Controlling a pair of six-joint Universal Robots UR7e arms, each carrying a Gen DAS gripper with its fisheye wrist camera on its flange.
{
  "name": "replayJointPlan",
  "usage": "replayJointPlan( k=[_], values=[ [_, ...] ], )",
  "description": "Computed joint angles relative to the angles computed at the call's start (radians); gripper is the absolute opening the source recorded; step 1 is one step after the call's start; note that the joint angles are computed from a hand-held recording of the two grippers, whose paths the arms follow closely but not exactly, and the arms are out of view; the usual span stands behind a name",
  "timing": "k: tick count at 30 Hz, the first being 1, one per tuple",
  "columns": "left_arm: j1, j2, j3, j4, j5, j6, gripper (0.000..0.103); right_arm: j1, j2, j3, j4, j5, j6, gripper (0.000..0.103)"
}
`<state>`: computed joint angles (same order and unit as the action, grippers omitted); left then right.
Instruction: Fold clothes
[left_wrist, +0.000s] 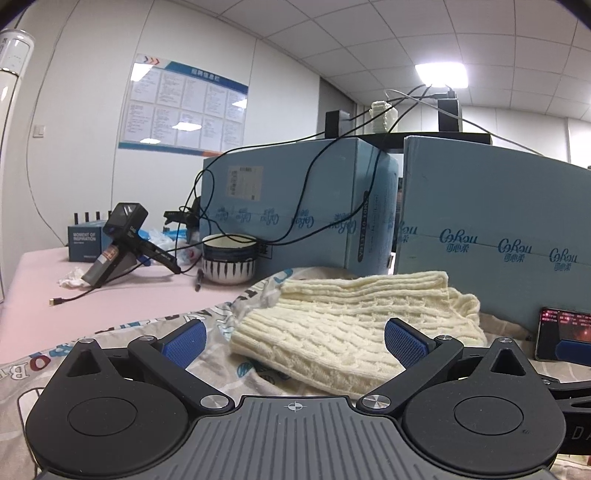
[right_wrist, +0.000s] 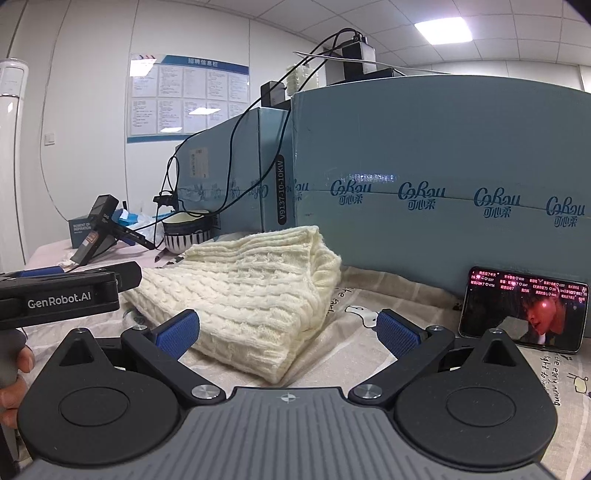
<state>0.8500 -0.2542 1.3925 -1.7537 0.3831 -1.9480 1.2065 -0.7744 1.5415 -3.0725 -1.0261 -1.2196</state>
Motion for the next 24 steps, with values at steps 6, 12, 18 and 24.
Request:
replayJointPlan(
  k=[6,12,18,24],
  values=[
    [0.000,0.002,-0.002,-0.007,-0.002,0.009,0.103,0.002,-0.003,-0.004,0.023,-0.013,-0.005,0.103],
    [0.002,-0.006,-0.001,0.029,-0.006,-0.028,0.103,0.006,-0.003,-0.008,0.039,-0.034,-0.004,0.103],
    [0.003,-0.008,-0.005,0.046,-0.011,-0.042,0.103,0.006,-0.004,-0.006,0.039,-0.035,-0.010,0.103],
    [0.003,-0.010,-0.003,0.058,-0.009,-0.054,0.103,0.008,-0.002,-0.010,0.045,-0.042,-0.010,0.103]
  ],
)
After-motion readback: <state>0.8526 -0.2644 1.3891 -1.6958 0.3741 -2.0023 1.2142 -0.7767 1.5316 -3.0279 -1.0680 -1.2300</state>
